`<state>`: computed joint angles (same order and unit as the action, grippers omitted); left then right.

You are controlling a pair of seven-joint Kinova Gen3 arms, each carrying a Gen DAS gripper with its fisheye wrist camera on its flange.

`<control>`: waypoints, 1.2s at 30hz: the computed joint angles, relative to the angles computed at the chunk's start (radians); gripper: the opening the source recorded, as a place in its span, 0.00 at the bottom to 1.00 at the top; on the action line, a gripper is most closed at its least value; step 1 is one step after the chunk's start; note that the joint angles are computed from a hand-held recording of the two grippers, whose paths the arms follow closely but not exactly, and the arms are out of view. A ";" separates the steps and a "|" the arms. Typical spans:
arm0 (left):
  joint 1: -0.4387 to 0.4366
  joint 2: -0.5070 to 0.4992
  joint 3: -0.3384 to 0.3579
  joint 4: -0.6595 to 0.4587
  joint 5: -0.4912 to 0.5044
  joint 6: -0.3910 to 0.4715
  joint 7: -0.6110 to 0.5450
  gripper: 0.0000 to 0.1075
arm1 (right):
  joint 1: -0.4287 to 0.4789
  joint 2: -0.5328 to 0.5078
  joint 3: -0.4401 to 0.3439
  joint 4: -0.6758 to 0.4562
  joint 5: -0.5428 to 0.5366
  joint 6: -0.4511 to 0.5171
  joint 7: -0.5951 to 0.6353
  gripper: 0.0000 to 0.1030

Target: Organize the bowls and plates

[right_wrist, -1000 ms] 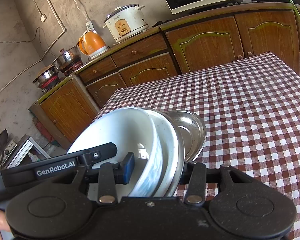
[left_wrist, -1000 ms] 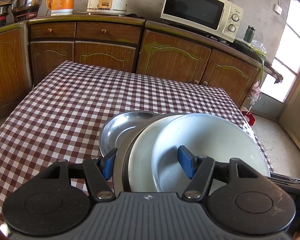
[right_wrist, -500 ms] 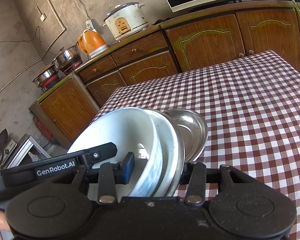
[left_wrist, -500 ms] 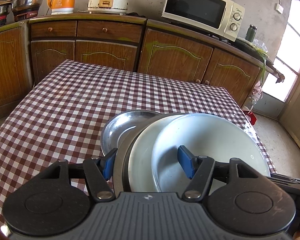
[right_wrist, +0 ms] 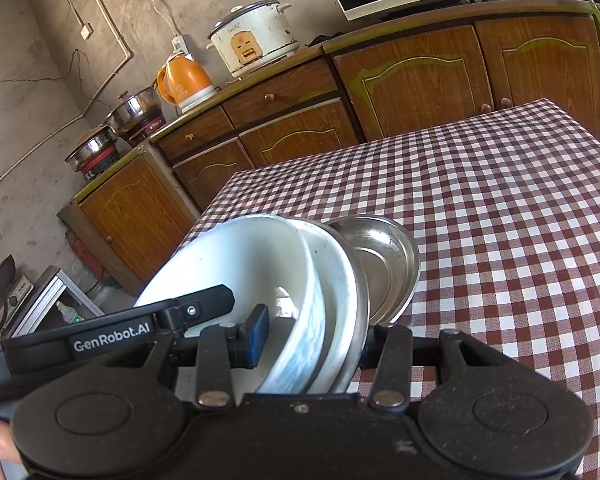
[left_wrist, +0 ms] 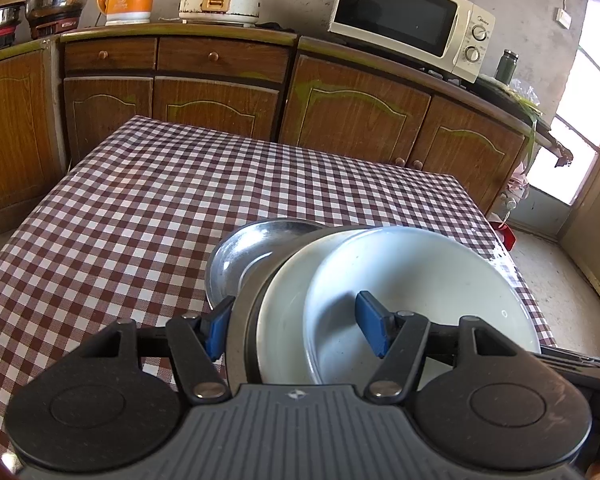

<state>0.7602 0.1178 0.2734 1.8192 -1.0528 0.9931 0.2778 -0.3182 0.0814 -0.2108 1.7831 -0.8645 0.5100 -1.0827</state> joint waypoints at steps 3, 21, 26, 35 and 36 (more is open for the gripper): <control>-0.002 0.000 -0.001 0.000 0.001 -0.003 -0.002 0.60 | -0.002 0.005 -0.001 -0.005 0.005 0.000 -0.005 0.51; -0.033 -0.003 -0.014 0.018 0.012 -0.046 -0.020 0.60 | 0.007 0.036 -0.016 -0.028 0.020 0.008 -0.017 0.51; -0.044 -0.004 -0.018 0.021 0.020 -0.062 -0.030 0.60 | 0.006 0.045 -0.020 -0.037 0.036 0.009 -0.035 0.51; -0.062 -0.005 -0.026 0.028 0.029 -0.092 -0.049 0.60 | 0.007 0.063 -0.030 -0.057 0.070 0.011 -0.072 0.50; -0.062 -0.005 -0.026 0.028 0.029 -0.091 -0.049 0.60 | 0.008 0.063 -0.032 -0.057 0.071 0.011 -0.072 0.51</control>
<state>0.6979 0.1126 0.2476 1.8473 -1.0241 0.9016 0.2290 -0.3101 0.1446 -0.2425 1.7256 -0.7938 0.5210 -1.1546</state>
